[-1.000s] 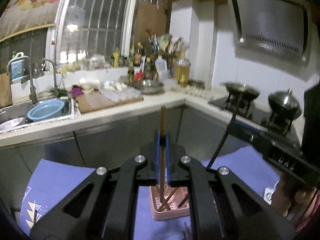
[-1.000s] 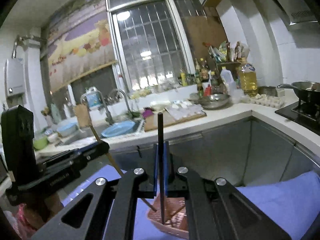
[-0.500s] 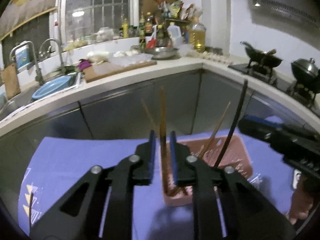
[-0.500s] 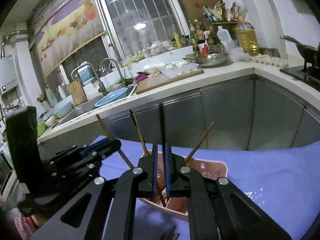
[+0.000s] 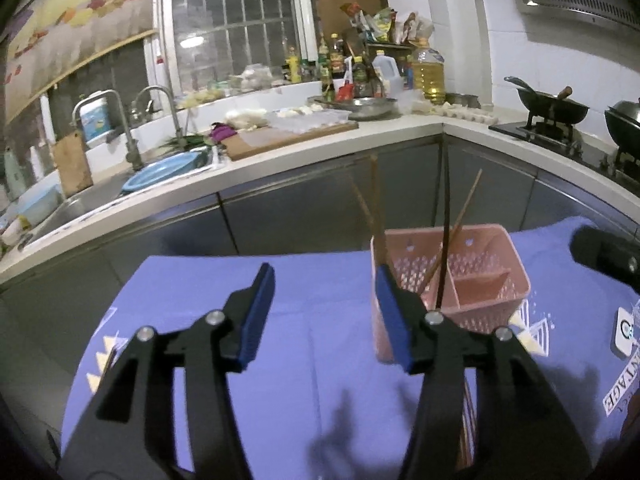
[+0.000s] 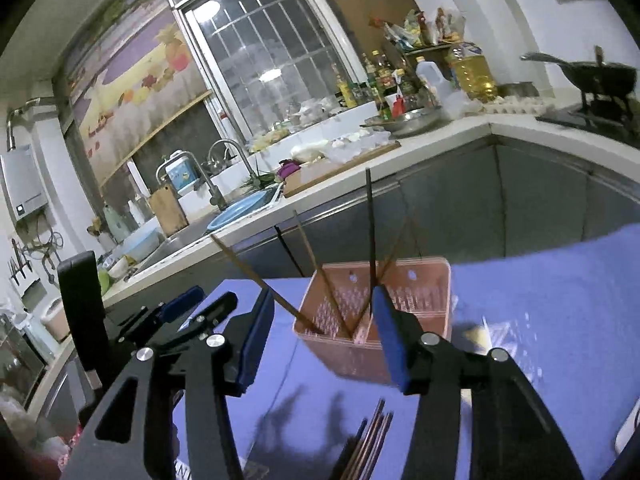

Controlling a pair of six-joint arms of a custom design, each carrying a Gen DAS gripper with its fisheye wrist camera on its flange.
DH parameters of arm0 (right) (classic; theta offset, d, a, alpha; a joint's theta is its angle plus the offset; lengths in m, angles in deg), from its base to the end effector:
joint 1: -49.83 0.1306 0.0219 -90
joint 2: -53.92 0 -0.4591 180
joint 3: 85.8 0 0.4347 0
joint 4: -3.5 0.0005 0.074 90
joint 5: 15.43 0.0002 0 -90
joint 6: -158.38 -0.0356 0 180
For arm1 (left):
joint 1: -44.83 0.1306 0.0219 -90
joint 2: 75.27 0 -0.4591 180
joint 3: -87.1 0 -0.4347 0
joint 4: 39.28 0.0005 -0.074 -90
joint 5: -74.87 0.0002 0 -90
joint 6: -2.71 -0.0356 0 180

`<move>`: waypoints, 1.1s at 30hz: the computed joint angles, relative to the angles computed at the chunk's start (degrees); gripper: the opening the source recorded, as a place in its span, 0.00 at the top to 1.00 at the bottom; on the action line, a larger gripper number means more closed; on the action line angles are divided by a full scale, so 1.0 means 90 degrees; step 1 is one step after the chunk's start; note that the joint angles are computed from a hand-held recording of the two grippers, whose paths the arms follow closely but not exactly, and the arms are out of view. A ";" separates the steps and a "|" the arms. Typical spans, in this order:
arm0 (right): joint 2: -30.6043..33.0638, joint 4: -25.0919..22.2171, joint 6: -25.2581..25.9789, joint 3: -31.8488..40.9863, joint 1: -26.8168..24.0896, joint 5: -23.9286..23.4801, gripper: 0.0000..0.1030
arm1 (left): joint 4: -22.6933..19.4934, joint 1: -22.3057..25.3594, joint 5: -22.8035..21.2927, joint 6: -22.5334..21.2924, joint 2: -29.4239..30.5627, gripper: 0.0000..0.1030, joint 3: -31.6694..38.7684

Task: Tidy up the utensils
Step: 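Lift both chopsticks upright into the pink basket and open both tools, then return to the chopsticks and close the right tool on a brown chopstick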

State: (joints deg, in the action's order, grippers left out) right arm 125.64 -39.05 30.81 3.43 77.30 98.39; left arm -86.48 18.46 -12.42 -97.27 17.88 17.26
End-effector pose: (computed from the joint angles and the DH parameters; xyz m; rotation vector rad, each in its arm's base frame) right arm 0.3519 0.1662 0.6520 0.4358 1.9341 0.3230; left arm 0.4984 -0.2495 0.6609 0.6837 1.9907 -0.2218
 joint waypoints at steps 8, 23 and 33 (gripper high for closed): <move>-0.0326 -0.0544 -0.1366 -0.0798 0.0824 0.0536 0.50 | -0.0313 0.0152 0.0075 -0.0142 -0.0552 0.50 -0.0823; 0.0089 -0.1810 -0.2337 -0.1274 0.1598 0.0449 0.69 | -0.0651 0.0288 -0.0210 -0.0220 -0.0862 0.50 -0.1678; 0.0334 -0.2231 -0.2158 -0.1167 0.1621 0.0641 0.69 | -0.0670 0.0343 -0.0368 -0.0281 -0.0749 0.50 -0.1771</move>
State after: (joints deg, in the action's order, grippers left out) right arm 128.64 -59.12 11.38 -7.07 91.89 104.16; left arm -92.52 21.54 -15.74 -99.80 11.13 1.32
